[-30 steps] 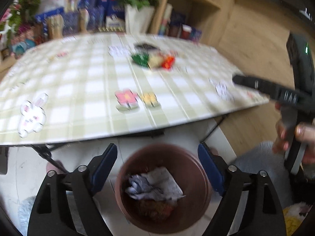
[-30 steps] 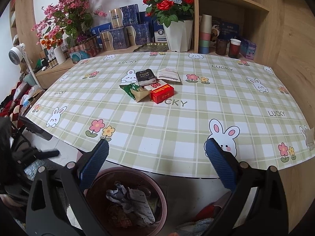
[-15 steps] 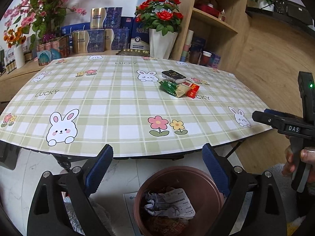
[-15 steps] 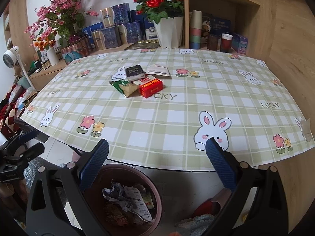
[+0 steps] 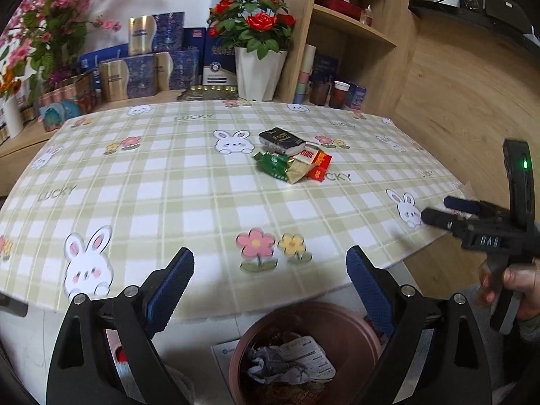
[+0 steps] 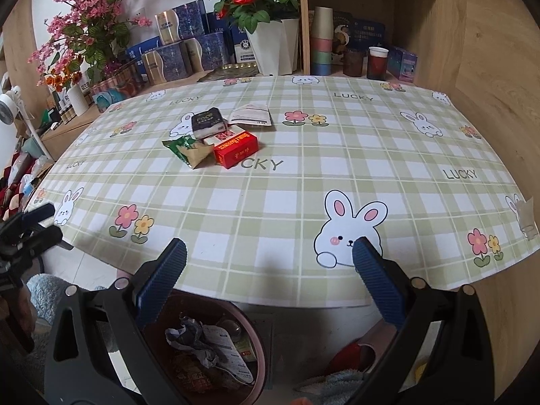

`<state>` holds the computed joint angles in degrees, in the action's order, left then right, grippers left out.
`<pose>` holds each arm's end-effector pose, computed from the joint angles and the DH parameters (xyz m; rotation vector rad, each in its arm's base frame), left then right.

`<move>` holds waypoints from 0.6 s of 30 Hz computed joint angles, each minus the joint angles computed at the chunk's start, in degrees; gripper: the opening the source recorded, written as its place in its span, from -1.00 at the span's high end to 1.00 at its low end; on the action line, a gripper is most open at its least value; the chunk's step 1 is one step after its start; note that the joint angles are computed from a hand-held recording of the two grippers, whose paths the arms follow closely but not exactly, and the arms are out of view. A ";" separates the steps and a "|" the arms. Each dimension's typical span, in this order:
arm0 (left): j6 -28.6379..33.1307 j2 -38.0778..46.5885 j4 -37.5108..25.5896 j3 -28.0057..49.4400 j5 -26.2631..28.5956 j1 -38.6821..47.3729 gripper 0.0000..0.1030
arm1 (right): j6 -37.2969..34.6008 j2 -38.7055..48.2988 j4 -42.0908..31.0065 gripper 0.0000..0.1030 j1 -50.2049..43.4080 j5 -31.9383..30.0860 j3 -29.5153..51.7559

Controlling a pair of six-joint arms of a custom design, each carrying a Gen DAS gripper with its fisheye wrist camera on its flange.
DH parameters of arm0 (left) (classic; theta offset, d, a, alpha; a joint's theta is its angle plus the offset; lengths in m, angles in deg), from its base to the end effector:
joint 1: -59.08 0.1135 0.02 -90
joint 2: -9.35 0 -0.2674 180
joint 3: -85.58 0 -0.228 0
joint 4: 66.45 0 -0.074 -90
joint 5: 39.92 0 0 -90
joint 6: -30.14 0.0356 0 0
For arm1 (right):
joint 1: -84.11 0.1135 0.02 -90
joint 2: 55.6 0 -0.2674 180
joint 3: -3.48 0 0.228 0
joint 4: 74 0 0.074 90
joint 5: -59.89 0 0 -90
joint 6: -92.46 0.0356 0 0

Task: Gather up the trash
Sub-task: 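Move both grippers back over the remaining trash on the table, then grasp the black tissue pack with the left gripper while the right gripper grasps the white printed card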

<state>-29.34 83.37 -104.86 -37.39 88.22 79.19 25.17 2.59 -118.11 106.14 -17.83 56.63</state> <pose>0.2164 0.0558 0.2200 0.4545 2.2643 -0.4117 0.1672 0.0595 0.2384 0.1105 2.4025 0.1015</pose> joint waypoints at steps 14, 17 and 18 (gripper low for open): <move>-17.08 28.89 -3.19 33.60 -10.33 -18.15 -0.60 | -9.49 15.99 9.62 -0.88 -10.81 -6.70 6.37; -21.65 37.43 -8.83 44.67 -11.80 -21.72 -0.40 | -10.75 19.56 11.48 -0.88 -12.52 -7.72 7.98; -23.17 39.89 -10.17 47.82 -12.11 -22.60 -0.40 | -11.07 20.44 11.93 -0.88 -13.01 -8.06 8.36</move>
